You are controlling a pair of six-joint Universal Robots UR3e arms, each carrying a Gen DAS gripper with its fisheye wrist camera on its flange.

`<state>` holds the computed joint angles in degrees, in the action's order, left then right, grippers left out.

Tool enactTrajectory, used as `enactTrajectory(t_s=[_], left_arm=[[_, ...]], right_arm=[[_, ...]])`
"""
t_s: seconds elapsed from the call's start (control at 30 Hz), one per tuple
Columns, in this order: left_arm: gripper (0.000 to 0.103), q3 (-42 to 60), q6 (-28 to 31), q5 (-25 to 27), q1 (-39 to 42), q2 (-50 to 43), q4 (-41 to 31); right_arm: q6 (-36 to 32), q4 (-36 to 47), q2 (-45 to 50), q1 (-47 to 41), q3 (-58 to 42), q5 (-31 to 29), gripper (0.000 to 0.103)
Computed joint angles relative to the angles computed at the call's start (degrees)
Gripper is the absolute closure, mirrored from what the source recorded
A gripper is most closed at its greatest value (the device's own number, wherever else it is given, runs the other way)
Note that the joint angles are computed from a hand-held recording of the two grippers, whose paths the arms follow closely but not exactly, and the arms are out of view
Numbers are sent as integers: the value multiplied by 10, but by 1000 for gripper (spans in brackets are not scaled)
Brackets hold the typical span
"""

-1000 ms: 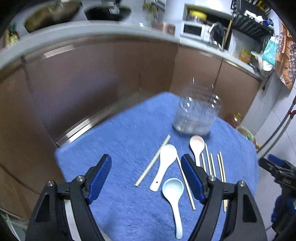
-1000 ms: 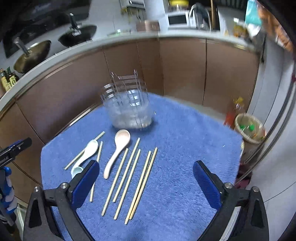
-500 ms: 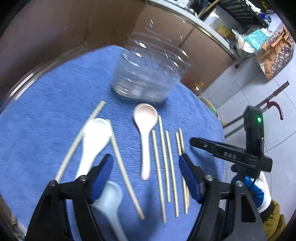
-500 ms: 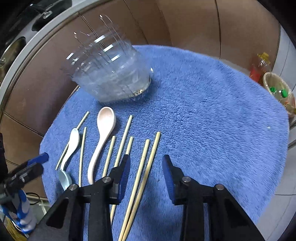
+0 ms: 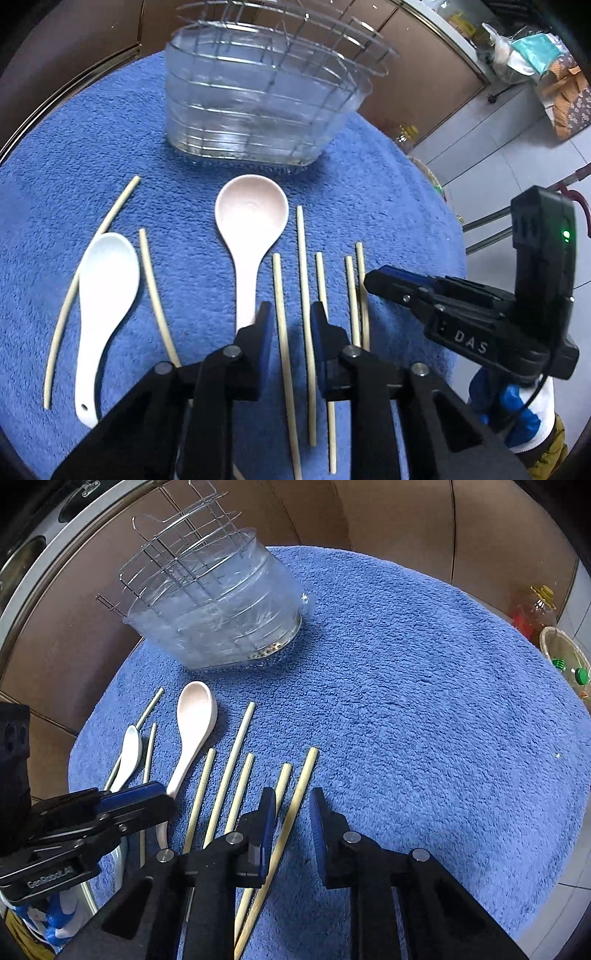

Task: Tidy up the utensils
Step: 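Lower the right tool onto a wooden chopstick and close it while the left tool grasps another, then lift the chopsticks upright with the right tool while the left tool lifts its own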

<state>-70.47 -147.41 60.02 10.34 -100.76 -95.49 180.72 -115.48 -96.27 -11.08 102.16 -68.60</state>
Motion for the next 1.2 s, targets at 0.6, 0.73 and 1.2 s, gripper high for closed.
enactTrajectory(t_s=[0.6,0.73,1.2], left_arm=[[95,70,-86,74,-79,-106,64],[95,73,-84,68,-73,-105,50],[94,36,-97,90,-95,-90,99]], right_arm=[[35,6,168,75,-151,-69,93],[30,32,204,101,-204,-95,94],[33,55,245,148,-254,-133,93]])
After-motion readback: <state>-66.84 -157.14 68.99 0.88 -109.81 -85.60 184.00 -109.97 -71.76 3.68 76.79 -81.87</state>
